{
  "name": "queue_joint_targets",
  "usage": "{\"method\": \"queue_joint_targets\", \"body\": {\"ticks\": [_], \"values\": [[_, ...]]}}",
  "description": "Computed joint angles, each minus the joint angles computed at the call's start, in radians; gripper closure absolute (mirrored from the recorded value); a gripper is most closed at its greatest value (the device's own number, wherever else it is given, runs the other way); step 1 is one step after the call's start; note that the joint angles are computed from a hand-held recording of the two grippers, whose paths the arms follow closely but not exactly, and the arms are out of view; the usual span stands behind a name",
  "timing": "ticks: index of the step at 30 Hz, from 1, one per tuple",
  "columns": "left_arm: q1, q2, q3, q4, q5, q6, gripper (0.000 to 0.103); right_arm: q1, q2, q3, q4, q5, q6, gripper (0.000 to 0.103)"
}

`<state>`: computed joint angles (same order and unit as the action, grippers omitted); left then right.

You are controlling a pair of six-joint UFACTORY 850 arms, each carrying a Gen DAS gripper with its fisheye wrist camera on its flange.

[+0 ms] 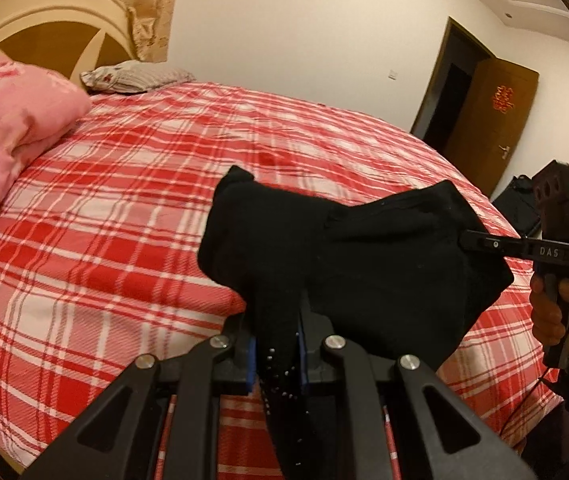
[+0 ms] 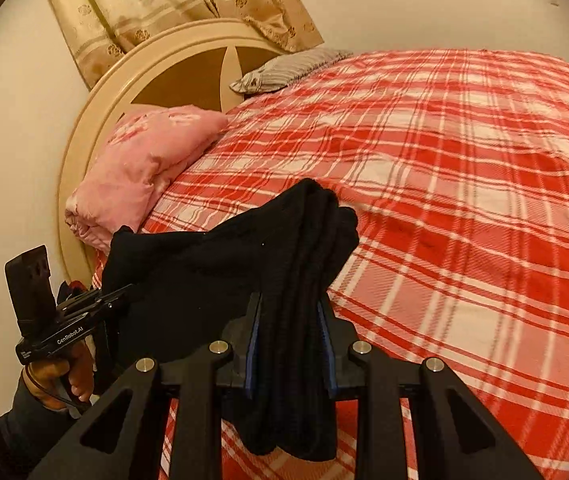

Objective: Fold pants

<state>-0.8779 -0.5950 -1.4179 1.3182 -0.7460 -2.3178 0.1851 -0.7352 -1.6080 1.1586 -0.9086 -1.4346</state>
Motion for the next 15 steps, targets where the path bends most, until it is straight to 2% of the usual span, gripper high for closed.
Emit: {"method": "queue_joint_targets", "body": {"ticks": [7,12,15], "values": [[0.007,-0.007,0.026,-0.023,0.032,-0.027,0.087,0.011,-0.058,-0.047,-0.048,0.026,0.080,0.077],[0.006,-0.036,-0.005,-0.057,0.013,0.022,0.086,0.019,-0.079,-0.065,-0.081,0.061,0.129,0.076],[0.007,-0.060,-0.030,-0.100,-0.002,0.073,0.081,0.024,-0.089,-0.067,-0.101,0.086,0.156,0.076]]}}
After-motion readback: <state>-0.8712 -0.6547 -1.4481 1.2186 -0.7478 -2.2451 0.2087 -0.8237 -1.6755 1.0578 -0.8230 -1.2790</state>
